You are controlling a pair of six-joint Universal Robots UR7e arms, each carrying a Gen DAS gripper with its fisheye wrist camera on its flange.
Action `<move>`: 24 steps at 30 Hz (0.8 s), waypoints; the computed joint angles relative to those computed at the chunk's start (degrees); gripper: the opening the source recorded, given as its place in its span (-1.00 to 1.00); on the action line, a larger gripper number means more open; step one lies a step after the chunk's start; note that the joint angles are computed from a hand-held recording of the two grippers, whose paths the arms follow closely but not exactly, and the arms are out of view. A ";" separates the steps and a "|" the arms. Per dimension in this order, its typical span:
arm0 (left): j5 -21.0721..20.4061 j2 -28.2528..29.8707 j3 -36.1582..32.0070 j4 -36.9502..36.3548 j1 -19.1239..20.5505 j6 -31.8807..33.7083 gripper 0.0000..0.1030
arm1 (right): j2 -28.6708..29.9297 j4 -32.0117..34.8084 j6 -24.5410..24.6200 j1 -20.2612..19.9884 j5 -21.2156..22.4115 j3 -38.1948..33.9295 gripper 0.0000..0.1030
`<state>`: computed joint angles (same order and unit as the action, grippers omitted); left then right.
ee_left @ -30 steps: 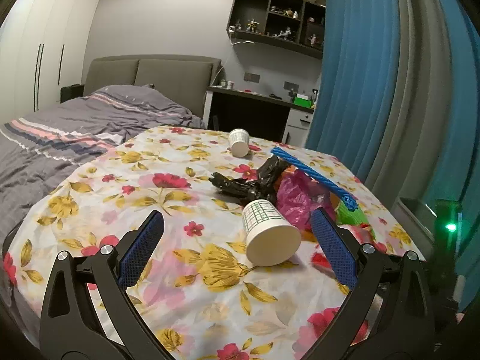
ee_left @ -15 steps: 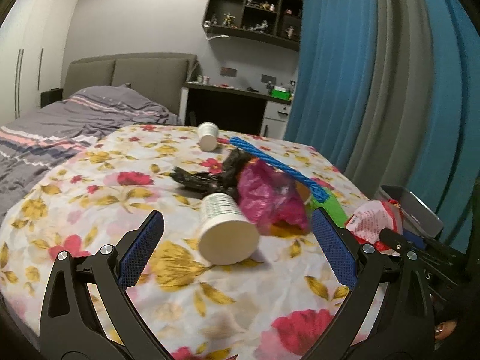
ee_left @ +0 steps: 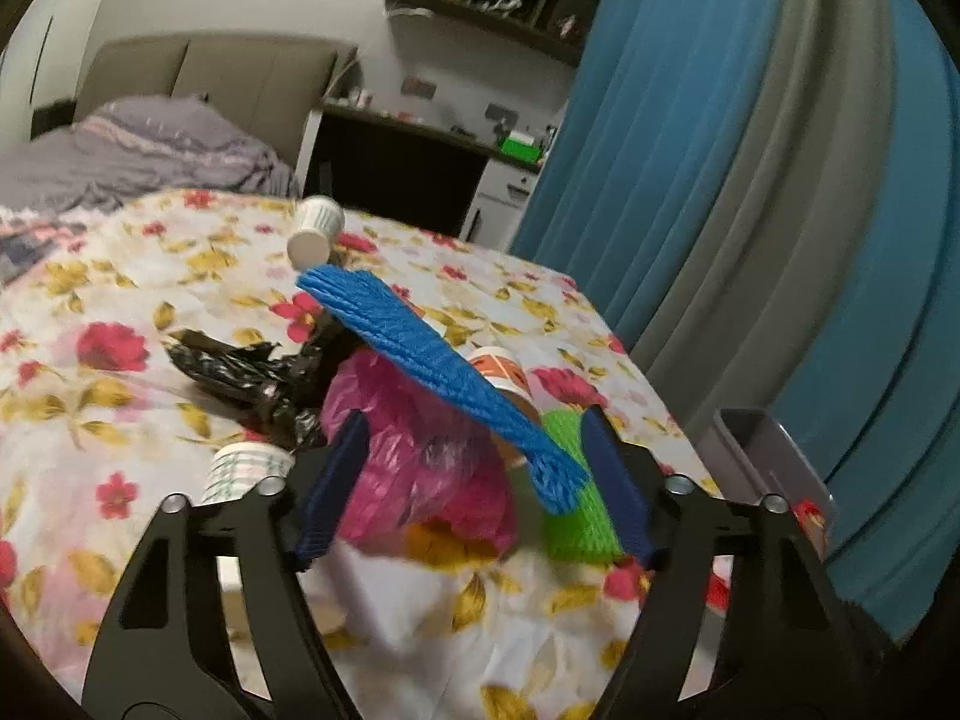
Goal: Collect trash
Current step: 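Grasp the red-and-white plastic bag with the right tool while the left tool grasps the blue mesh net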
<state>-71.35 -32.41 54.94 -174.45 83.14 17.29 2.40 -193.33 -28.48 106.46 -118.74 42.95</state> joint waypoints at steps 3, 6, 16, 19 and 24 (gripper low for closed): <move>-0.33 2.35 -5.28 4.86 0.47 -2.30 0.04 | -0.08 -0.45 -0.22 -0.39 0.03 -0.25 -0.41; -0.80 3.84 -8.68 8.14 1.01 -4.17 -0.21 | -0.02 -0.29 -0.09 -0.83 0.09 -0.72 -0.41; -2.43 4.10 -9.14 7.88 1.27 -4.54 -0.88 | -0.04 0.45 0.50 -1.30 0.09 -0.97 -0.41; -2.84 2.95 -6.79 5.52 0.88 -2.72 -0.89 | -0.25 -0.10 0.26 -1.39 0.21 -0.69 -0.41; -5.09 0.09 -1.52 1.53 0.06 0.33 -0.89 | -0.65 -1.62 -0.11 -1.45 0.13 -0.10 -0.41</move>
